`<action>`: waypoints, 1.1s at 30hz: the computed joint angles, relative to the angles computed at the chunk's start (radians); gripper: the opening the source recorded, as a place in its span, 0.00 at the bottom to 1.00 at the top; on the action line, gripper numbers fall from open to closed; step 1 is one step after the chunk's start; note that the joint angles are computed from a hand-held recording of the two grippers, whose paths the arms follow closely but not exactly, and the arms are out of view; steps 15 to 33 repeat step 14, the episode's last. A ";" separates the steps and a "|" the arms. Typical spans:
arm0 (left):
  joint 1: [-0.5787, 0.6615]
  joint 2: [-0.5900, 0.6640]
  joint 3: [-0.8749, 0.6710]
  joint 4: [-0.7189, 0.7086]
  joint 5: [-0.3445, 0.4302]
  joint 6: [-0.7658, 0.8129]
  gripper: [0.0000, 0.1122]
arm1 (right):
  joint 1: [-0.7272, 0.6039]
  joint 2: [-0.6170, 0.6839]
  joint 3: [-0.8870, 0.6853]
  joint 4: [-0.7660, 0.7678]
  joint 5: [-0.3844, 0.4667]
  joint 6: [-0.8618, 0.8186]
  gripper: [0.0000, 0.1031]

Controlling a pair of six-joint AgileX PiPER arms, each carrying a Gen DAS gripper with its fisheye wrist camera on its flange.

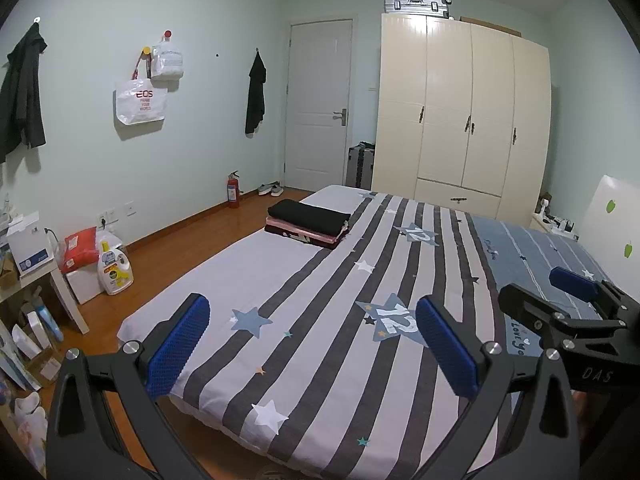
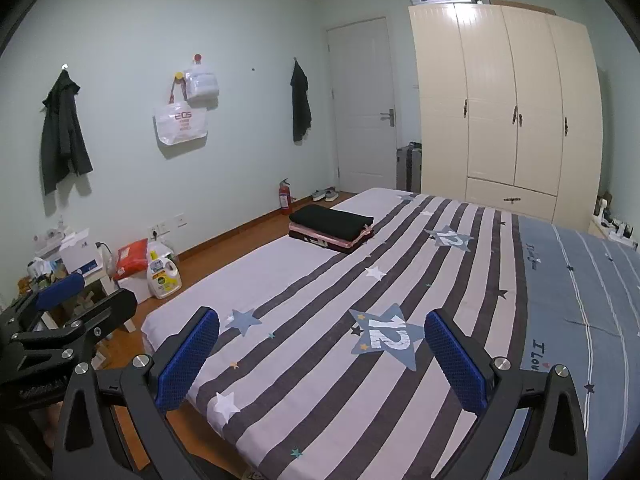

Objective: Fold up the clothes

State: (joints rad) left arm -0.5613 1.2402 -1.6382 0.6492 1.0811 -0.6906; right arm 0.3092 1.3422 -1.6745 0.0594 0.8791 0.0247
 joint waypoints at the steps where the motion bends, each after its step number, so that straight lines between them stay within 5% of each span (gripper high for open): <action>1: -0.010 0.000 0.000 0.012 0.006 -0.010 0.91 | 0.000 0.001 -0.001 -0.001 -0.001 0.001 0.99; 33: -0.081 0.009 -0.014 0.081 0.053 -0.067 0.91 | -0.046 -0.004 0.002 0.062 0.004 -0.060 0.99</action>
